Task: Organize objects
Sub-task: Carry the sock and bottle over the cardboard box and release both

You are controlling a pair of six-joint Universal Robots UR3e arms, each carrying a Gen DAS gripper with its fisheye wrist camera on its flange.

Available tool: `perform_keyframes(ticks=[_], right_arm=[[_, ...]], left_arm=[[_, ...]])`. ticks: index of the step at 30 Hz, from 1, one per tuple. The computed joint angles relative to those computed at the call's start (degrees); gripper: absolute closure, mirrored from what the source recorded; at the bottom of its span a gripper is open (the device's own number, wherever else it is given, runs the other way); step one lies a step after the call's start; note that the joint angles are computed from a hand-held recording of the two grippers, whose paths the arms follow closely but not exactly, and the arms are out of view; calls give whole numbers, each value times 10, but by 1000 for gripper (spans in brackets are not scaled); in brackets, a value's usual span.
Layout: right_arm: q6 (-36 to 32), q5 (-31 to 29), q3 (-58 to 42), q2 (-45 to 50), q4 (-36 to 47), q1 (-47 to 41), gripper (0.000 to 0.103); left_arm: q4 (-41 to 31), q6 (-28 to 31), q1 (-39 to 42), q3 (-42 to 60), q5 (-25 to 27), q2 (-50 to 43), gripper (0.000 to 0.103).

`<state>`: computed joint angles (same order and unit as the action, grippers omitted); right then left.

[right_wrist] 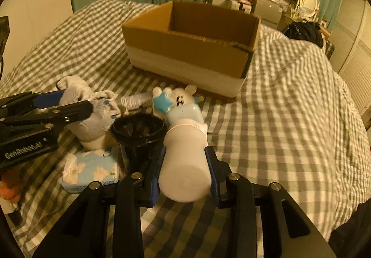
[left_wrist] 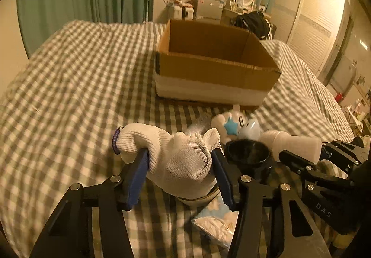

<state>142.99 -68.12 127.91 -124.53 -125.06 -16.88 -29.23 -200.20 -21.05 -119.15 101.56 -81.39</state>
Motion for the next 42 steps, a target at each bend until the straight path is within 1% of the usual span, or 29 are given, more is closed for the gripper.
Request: perform_keyframes(ticks=[5,10,14,17,19,23,26,30,36,42], right_arm=[[-8,14,-15,-39,27,-12,70],[-26,46,-49,-78,82,-38,71],[-34,73,-88,-92,110,-54,71],[-30,87,-123,-82,109,-53,71],[-17,85,-147,-61,84,-39,71],[26,77,-213,18,19,-1,71],[55,70,-261,76,-24,21,71],[97,49,-346,178,-73,57,71],[134,7,-477,326,-109,101,71],[152,-19,-589,453,-112,126,71]], left_arm=[[-31,1,-11,28,20,22,48],[-61,3,-11,60,25,43,48],[-78,14,-18,102,40,36,48],[-83,29,-18,141,49,16,49],[-88,37,-16,168,50,2,49],[-90,58,5,231,40,-35,49],[-95,74,26,297,29,-77,49],[-104,89,47,384,16,-138,49],[-129,109,62,536,8,-259,49],[-155,121,78,631,-14,-357,49]])
